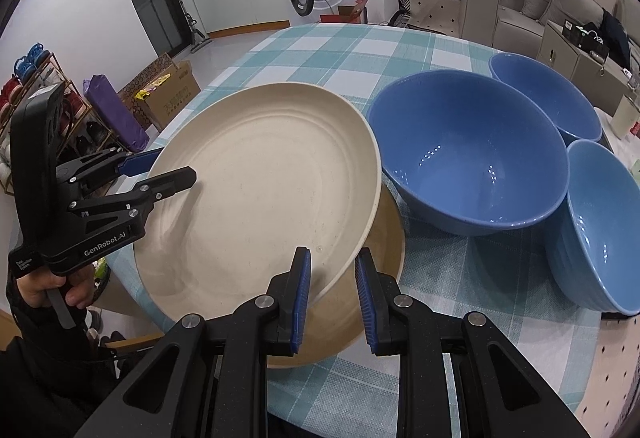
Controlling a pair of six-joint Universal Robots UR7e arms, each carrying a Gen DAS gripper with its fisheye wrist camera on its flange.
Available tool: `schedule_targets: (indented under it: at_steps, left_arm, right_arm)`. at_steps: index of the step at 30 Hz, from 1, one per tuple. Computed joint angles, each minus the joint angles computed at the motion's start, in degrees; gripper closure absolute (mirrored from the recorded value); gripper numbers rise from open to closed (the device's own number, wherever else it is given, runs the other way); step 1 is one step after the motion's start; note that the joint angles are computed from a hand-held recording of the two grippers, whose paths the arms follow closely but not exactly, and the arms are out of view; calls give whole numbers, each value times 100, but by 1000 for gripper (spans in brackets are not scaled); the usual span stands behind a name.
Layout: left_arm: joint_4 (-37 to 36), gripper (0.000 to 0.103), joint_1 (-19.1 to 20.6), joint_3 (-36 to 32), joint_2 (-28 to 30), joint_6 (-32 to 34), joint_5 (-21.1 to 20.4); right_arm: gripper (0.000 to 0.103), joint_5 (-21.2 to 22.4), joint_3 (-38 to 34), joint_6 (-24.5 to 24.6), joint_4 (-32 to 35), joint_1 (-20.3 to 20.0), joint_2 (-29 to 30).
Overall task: Organize plates and bowls
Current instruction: 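Lift the cream plate with both grippers and carry it over the plate stack, then lower the held cream plate onto the plate stack with both grippers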
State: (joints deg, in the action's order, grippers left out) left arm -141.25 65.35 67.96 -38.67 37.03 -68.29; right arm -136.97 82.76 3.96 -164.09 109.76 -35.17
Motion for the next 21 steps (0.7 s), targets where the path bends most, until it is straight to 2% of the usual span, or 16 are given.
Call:
schedule_targets:
  at_steps: [21]
  left_arm:
    - [133,64,-30,111,-4,167,258]
  right_arm:
    - [79,42,32,112,238,-100,25]
